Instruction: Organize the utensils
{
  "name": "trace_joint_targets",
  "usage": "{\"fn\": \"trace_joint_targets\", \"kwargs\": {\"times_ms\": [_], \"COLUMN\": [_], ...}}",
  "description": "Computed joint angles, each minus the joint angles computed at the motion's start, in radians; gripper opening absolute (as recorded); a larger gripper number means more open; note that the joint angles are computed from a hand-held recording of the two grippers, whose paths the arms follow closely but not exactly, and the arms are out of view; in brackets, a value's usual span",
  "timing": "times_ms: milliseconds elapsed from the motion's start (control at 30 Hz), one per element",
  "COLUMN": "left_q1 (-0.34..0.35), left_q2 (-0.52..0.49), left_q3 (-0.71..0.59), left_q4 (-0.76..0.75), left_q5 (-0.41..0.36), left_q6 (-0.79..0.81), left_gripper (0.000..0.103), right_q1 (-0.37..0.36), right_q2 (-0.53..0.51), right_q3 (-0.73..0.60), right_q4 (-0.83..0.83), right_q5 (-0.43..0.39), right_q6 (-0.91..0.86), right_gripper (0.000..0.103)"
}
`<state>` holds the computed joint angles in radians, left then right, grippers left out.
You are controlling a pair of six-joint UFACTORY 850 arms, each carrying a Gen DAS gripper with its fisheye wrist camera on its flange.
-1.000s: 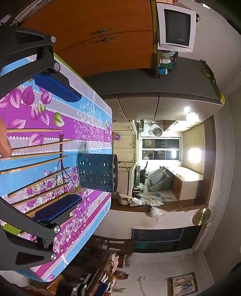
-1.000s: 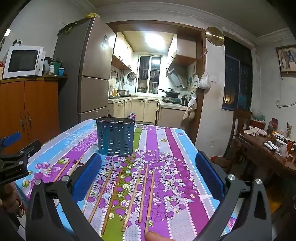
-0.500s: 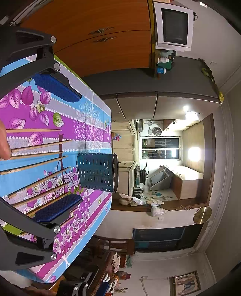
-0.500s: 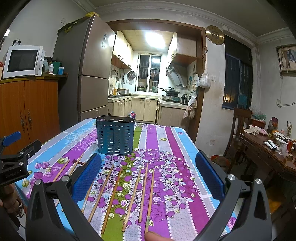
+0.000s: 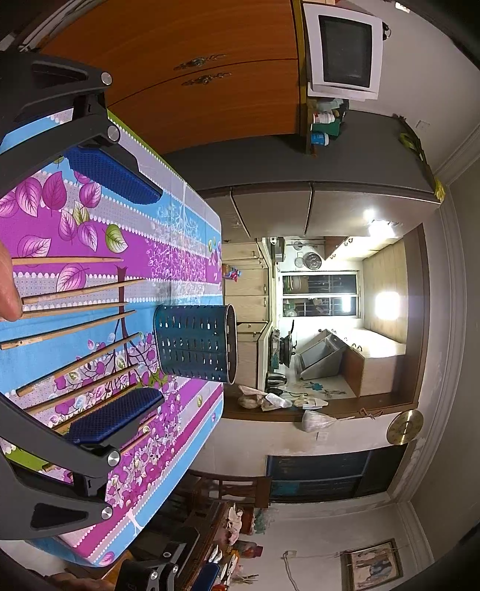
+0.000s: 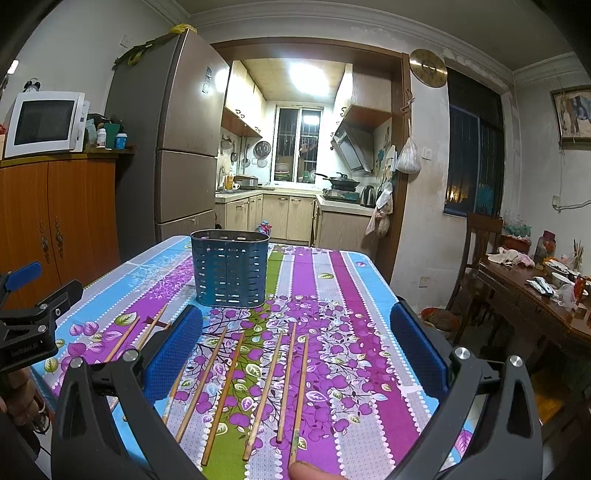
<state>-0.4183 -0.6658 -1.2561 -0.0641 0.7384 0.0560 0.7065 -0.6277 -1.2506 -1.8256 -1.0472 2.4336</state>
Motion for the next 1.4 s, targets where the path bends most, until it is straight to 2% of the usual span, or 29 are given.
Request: {"fn": "trace_joint_targets", "kwargs": {"times_ms": [767, 1000, 1167, 1300, 1400], "left_q1": [0.015, 0.001, 0.018, 0.054, 0.076], "left_q2": [0.012, 0.008, 0.01, 0.013, 0.014], "left_q3": [0.023, 0.015, 0.015, 0.01, 0.018], "left_q4": [0.023, -0.016, -0.017, 0.078, 0.098], "left_q5": [0.014, 0.014, 0.021, -0.025, -0.05], "left_q6": [-0.001, 0.019, -0.018, -0.089, -0.078], "left_gripper": [0.099, 0.099, 0.099, 0.099, 0.099], "right_q1": [-0.007, -0.007, -0.006, -0.004, -0.011], "right_q2": [0.011, 0.011, 0.009, 0.015, 0.031], "right_q3": [0.027, 0.027, 0.023, 0.03, 0.053], "right_q4": [-0.002, -0.001, 0.016, 0.043, 0.059], "right_q5": [0.005, 0.005, -0.001, -0.019, -0.014], "right_q6": [0.042, 0.043, 0.024, -0.001, 0.021], "right_gripper": [0.098, 0.098, 0.098, 0.098, 0.098]}}
